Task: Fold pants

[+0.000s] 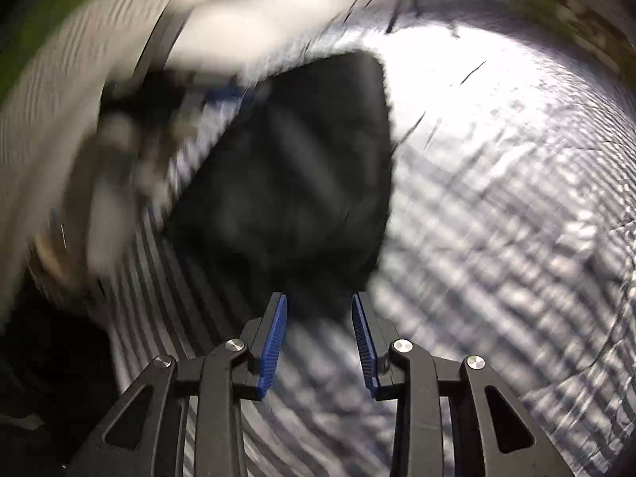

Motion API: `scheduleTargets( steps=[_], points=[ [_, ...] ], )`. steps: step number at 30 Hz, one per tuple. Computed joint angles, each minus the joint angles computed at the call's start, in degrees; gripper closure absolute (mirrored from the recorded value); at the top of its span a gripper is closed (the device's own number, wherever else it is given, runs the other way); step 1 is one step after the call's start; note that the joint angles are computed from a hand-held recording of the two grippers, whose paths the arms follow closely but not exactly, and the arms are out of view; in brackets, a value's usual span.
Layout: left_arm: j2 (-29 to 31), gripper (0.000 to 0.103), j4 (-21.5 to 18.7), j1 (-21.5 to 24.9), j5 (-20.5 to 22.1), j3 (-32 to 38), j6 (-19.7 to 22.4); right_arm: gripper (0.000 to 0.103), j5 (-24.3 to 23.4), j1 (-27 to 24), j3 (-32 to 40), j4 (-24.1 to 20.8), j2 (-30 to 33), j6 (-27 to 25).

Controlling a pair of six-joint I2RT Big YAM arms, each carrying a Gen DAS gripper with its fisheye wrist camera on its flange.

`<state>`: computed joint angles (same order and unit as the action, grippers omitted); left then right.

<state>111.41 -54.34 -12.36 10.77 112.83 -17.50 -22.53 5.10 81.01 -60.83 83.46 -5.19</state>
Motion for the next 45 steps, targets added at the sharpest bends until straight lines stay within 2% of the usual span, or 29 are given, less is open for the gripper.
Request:
scheduleTargets(
  steps=[4,8,11,16,19,21,23,24,25,26,28,30,34,37,41,45],
  points=[
    [-2.1,0.081,0.6,-0.5,2.4,-3.0,2.9,0.073,-1.1,-1.6,9.1,2.8,5.2,4.2],
    [-1.6,0.081,-1.1,-1.6,0.7,-3.8,5.3,0.072,-5.1,-0.7,21.4,2.2,14.7,6.8],
    [-1.3,0.082,-1.1,-1.5,1.3,-3.9,5.4,0.072,-3.0,1.3,29.5,2.1,21.8,7.9],
    [-0.5,0.082,-1.2,-0.8,3.0,-3.8,6.6,0.072,-1.1,3.2,45.0,-4.9,34.6,8.5],
    [-0.8,0.081,-0.6,-0.6,3.1,-4.4,7.8,0.079,2.2,3.8,52.9,-10.3,40.3,6.7],
    [-1.8,0.081,0.0,-0.1,3.9,-5.4,6.2,0.078,2.3,3.5,49.9,-8.6,37.6,5.7],
    [-3.5,0.074,1.1,0.7,3.7,-7.3,4.5,0.074,0.1,2.0,42.4,-4.7,31.5,6.6],
    [-4.4,0.055,1.3,1.3,3.9,-8.2,3.4,0.072,-1.0,1.2,39.5,-3.1,29.4,7.1],
    [-4.8,0.039,0.8,1.9,4.5,-8.6,2.4,0.063,-2.5,0.1,35.4,-1.2,26.4,7.9],
    [-4.9,0.037,0.7,2.3,5.1,-8.9,1.8,0.057,-3.5,-1.1,31.2,0.5,23.2,8.7],
    [-4.8,0.036,0.2,3.1,6.6,-8.9,1.0,0.056,-3.8,-2.7,25.9,2.0,19.4,9.3],
    [-3.7,0.033,-1.7,3.4,8.5,-7.5,0.5,0.056,-5.1,-4.1,22.8,1.5,17.5,8.7],
    [-0.8,0.030,-4.3,3.7,13.6,-5.2,-2.5,0.053,-6.1,-4.6,23.4,-3.0,19.5,6.5],
    [0.2,0.030,-4.3,3.6,13.3,-4.4,-3.4,0.050,-9.6,-4.5,26.9,-7.4,24.3,6.5],
    [1.6,0.029,-2.5,3.9,13.5,-3.4,-4.6,0.049,-12.4,-4.0,30.1,-9.9,28.6,5.5],
    [2.2,0.028,-1.7,4.2,14.3,-3.0,-5.2,0.049,-14.6,-3.7,31.9,-10.3,30.2,4.6]
  ],
)
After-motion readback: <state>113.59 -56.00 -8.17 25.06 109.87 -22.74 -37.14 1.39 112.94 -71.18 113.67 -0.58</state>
